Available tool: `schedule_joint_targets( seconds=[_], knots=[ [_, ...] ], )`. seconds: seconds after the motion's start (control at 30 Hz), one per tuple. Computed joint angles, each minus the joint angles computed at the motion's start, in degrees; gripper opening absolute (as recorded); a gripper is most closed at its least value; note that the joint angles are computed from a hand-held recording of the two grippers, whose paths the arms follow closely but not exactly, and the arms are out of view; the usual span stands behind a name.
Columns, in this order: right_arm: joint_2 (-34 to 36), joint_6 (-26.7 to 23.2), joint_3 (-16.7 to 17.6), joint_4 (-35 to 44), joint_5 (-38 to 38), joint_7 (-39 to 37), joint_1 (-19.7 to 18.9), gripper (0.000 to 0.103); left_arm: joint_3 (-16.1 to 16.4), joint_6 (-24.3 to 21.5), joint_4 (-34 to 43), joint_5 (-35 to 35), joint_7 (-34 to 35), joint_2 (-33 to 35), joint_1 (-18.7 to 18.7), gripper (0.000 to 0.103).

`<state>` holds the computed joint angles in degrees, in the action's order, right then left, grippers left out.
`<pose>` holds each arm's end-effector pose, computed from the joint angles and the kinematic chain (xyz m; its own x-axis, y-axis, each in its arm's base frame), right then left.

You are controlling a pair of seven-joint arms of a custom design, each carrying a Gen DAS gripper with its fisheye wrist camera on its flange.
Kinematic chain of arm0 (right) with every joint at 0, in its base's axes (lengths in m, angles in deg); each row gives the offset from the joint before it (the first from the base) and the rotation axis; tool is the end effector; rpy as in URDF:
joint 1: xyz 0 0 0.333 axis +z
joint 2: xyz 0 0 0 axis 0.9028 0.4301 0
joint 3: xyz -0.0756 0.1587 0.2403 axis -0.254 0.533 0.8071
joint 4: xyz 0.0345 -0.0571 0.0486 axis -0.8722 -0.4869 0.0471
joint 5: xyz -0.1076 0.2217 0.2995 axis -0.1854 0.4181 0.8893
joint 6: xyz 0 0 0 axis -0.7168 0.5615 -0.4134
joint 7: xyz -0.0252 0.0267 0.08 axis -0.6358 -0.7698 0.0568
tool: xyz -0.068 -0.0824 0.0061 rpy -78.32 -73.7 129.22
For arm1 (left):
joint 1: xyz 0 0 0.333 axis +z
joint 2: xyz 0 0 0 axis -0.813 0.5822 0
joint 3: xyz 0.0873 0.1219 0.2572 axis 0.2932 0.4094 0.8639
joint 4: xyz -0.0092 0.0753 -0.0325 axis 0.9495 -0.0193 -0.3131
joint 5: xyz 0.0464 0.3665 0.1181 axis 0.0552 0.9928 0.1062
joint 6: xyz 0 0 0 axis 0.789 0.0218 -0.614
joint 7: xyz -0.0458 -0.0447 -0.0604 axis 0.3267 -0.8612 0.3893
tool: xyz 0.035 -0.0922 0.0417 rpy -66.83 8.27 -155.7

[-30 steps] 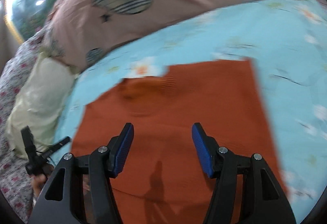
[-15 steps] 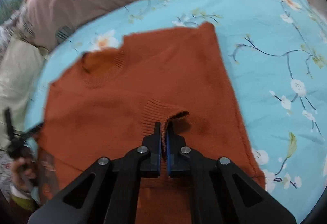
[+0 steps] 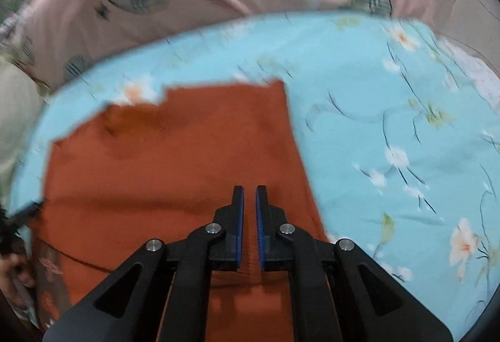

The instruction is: Fold small clothes

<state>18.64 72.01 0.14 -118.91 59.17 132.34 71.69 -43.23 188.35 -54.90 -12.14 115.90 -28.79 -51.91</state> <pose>0.4973 0.1147 0.5673 -0.1556 -0.9689 -0.1922 -0.7073 0.2452 -0.6630 0.6010 -0.0271 0.5048 0.0909 -0.9957 0.0178 -0.8043 -0.0840 -0.5883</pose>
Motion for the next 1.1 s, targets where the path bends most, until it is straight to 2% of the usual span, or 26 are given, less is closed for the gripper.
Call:
schedule_joint_targets(
  seconds=[0.03, 0.07, 0.1, 0.13, 0.2, 0.23, 0.27, 0.4, 0.53, 0.63, 0.83, 1.0, 1.07, 1.1],
  knots=[
    [1.3, 2.1, -3.3, 0.4, 7.5, -6.8, 4.3, 0.009, 0.0, 0.3, -0.2, 1.1, -0.7, 0.0, -0.1, 0.069],
    [2.9, 1.8, -6.3, 1.5, 15.9, -14.1, 8.0, 0.009, 0.0, 0.3, -0.3, 2.0, -1.3, -0.1, -0.2, 0.069],
    [5.0, -0.4, -7.6, 3.3, 20.3, -17.9, 9.8, 0.009, 0.0, 0.4, -0.4, 3.3, -2.2, -0.2, -0.3, 0.069],
    [6.8, -2.1, -7.5, 4.5, 20.7, -18.7, 9.6, 0.009, 0.0, 0.4, -0.4, 4.4, -3.0, -0.2, -0.3, 0.069],
    [8.6, -4.9, -4.3, 5.4, 15.6, -14.8, 5.7, 0.006, 0.0, 0.6, -0.6, 4.9, -3.3, -0.3, -0.3, 0.07],
    [8.1, -3.6, -5.0, 4.0, 17.5, -15.4, 5.6, 0.001, 0.0, 0.7, -0.7, 4.6, -3.1, -0.3, -0.3, 0.07],
    [7.3, -2.3, -6.2, 2.9, 20.7, -16.7, 5.8, 0.0, 0.0, 0.7, -0.7, 3.8, -2.5, -0.3, -0.2, 0.071],
    [2.0, -3.8, -3.2, -0.7, 13.4, -9.1, 1.2, 0.002, 0.3, 1.3, -1.5, 1.4, -0.8, -0.7, 0.3, 0.077],
    [-3.9, -3.4, -4.5, -5.5, 15.6, -10.6, 1.7, 0.004, 0.2, 0.1, -3.1, 2.8, -0.8, -2.6, 0.4, 0.077],
    [-10.1, -3.2, -4.7, -10.3, 16.9, -12.0, 2.3, 0.004, 0.1, -0.5, -7.5, 0.7, 1.7, -7.6, 0.2, 0.075],
    [-21.7, -6.4, -5.1, -18.4, 18.9, -12.9, 2.4, 0.004, 1.8, -1.9, -19.9, -8.9, 10.1, -20.9, -1.9, 0.076],
    [-30.3, -9.1, -5.3, -24.2, 19.9, -12.9, 2.2, 0.006, 2.7, -4.5, -29.1, -12.9, 13.3, -31.4, -2.9, 0.076],
    [-34.9, -10.7, -5.2, -27.1, 20.0, -12.7, 1.9, 0.011, 2.8, -4.9, -31.9, -13.3, 13.6, -35.0, -2.9, 0.076],
    [-36.6, -11.4, -5.2, -28.2, 20.0, -12.5, 1.7, 0.024, 3.3, -5.3, -33.3, -14.1, 13.9, -36.9, -3.2, 0.076]
  ],
)
